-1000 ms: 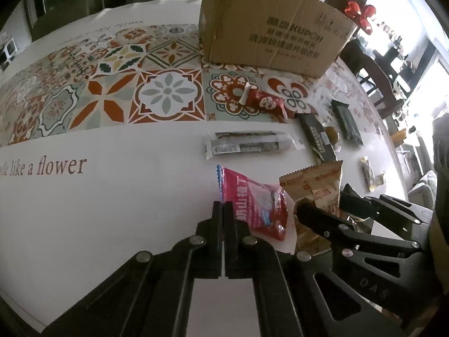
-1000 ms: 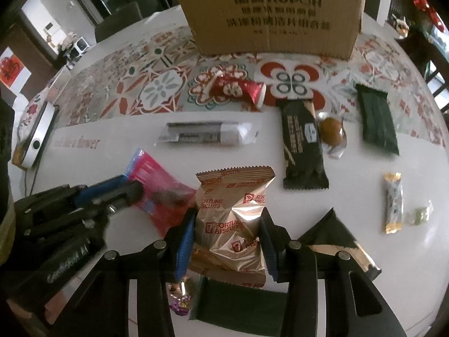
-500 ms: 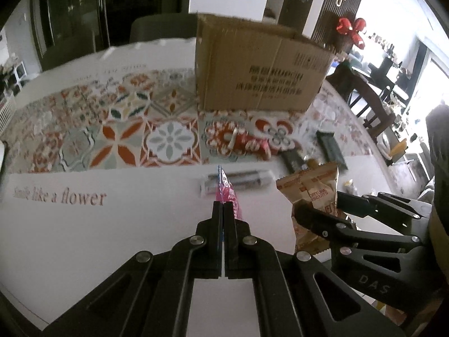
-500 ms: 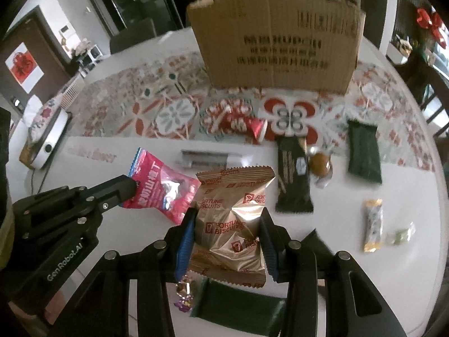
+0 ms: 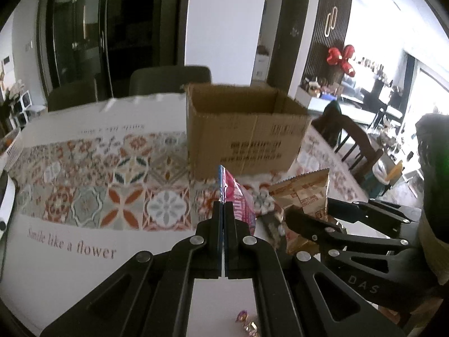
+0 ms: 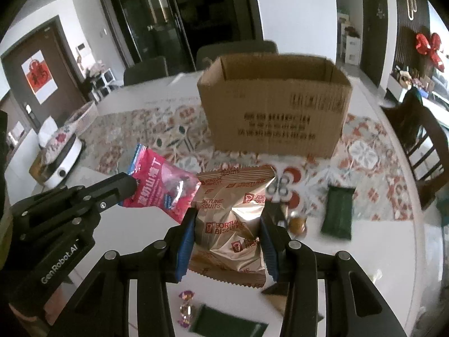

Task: Organize snacks
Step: 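Carry both packets over the cardboard box and open both tools to drop them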

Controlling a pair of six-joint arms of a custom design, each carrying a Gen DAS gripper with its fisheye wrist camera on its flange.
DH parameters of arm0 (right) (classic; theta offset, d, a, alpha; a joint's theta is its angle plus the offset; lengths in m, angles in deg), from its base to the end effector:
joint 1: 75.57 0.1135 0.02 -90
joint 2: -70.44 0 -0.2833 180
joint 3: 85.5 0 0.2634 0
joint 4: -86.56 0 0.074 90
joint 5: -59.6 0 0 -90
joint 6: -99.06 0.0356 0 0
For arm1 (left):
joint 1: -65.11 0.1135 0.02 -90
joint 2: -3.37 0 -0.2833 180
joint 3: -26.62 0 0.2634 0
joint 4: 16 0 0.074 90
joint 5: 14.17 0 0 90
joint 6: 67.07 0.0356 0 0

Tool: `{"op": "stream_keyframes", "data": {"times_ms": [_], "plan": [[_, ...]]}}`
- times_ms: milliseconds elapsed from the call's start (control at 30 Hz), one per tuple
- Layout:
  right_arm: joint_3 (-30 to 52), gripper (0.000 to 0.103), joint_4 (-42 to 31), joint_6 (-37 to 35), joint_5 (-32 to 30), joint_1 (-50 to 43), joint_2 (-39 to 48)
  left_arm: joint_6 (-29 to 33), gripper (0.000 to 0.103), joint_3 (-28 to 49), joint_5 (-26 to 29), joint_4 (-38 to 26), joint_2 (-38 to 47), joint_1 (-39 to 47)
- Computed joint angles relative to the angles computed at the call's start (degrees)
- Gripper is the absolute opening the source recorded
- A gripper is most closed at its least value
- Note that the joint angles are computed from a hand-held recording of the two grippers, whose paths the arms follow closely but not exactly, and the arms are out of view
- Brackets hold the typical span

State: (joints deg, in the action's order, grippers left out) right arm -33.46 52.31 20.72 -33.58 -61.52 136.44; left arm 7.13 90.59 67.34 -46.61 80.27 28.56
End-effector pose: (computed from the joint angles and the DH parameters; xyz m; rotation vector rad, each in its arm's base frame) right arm 0.2259 0.0586 0.2271 -0.0764 2.4275 0.2720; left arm 0.2374 -0.1695 0.2553 0.3476 2.3120 -0.2868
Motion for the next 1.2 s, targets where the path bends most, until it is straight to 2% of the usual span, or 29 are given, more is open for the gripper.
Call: {"op": "stream_keyframes", "data": {"times_ms": [333,600,967,1200], "plan": [[5.4,0.044,1.0,-2.7,-2.4,-6.0,1.4,3.4,0.002,7.4,-2.3,3.7,4.5,-0.4],[12.4,0.044,1.8,-5.4,-4.9,-11.5,6.7,5.7,0.002,15.6,-3.0,6.0,10.7,-0.1],[25.8,0.044,4.0,-7.8,-6.1,-16.0,19.8,8.1,0.002,32.0,-1.3,3.7,24.2,2.9],[34.5,0.044,2.1,-8.6,-6.7,-17.4,29.4,7.7,0.002,44.2,1.6,-2.2,34.2,4.6]]}}
